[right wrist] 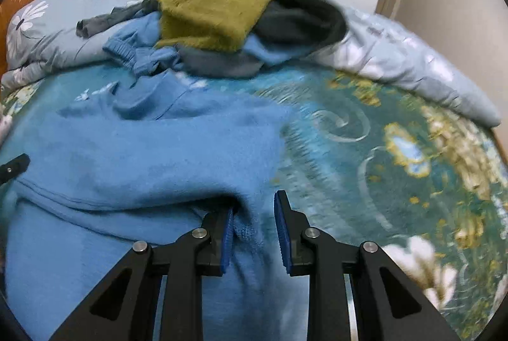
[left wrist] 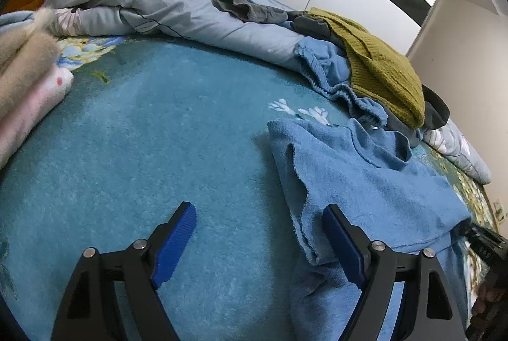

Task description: Fold clothes

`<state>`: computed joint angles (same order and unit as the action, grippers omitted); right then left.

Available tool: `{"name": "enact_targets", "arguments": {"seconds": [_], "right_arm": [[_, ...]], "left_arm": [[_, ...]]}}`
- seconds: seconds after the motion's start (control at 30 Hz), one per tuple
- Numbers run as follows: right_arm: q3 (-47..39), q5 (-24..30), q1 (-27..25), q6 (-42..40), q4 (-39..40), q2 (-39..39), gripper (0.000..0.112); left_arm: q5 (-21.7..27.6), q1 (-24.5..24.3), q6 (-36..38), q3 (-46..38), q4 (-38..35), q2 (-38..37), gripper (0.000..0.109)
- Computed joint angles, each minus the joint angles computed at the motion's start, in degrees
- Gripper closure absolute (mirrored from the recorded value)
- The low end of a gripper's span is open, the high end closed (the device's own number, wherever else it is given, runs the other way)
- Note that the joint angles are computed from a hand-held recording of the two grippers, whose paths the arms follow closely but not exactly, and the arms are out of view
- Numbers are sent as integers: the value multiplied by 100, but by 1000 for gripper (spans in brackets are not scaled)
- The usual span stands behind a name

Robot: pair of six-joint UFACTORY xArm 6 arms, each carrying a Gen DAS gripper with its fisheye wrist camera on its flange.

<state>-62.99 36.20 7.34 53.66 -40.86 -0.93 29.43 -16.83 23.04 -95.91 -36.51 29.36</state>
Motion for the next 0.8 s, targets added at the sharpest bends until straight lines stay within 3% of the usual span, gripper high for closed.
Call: {"name": "enact_targets", "arguments": {"seconds": [0.07, 0.27, 0.47, 0.53, 0.63, 0.73, 0.8], "right_arm": [[345, -225, -169, 259, -179, -312, 83], [777, -603, -512, 43, 612, -462, 78], [823, -565, -380, -126, 489, -688, 78], [839, -499, -378, -261, 468, -766, 78], [943, -646, -456, -370, 757, -839, 78], [1097, -893, -513, -355, 1039, -885, 77], [1137, -970, -503, -420, 1121, -866, 77]], "left_arm": [[-7, -3, -24, -5, 32, 3, 24], [-61, -29, -113, 8, 198, -5, 24], [258, 225, 667, -18, -1147, -159, 24], [690, 366, 1197, -123, -1981, -184, 24], [1962, 653, 1820, -394, -3241, -76, 24], [2931, 774, 1732, -760, -3674, 230, 24], [2970, 699, 1619, -936, -3507, 350, 28]]}}
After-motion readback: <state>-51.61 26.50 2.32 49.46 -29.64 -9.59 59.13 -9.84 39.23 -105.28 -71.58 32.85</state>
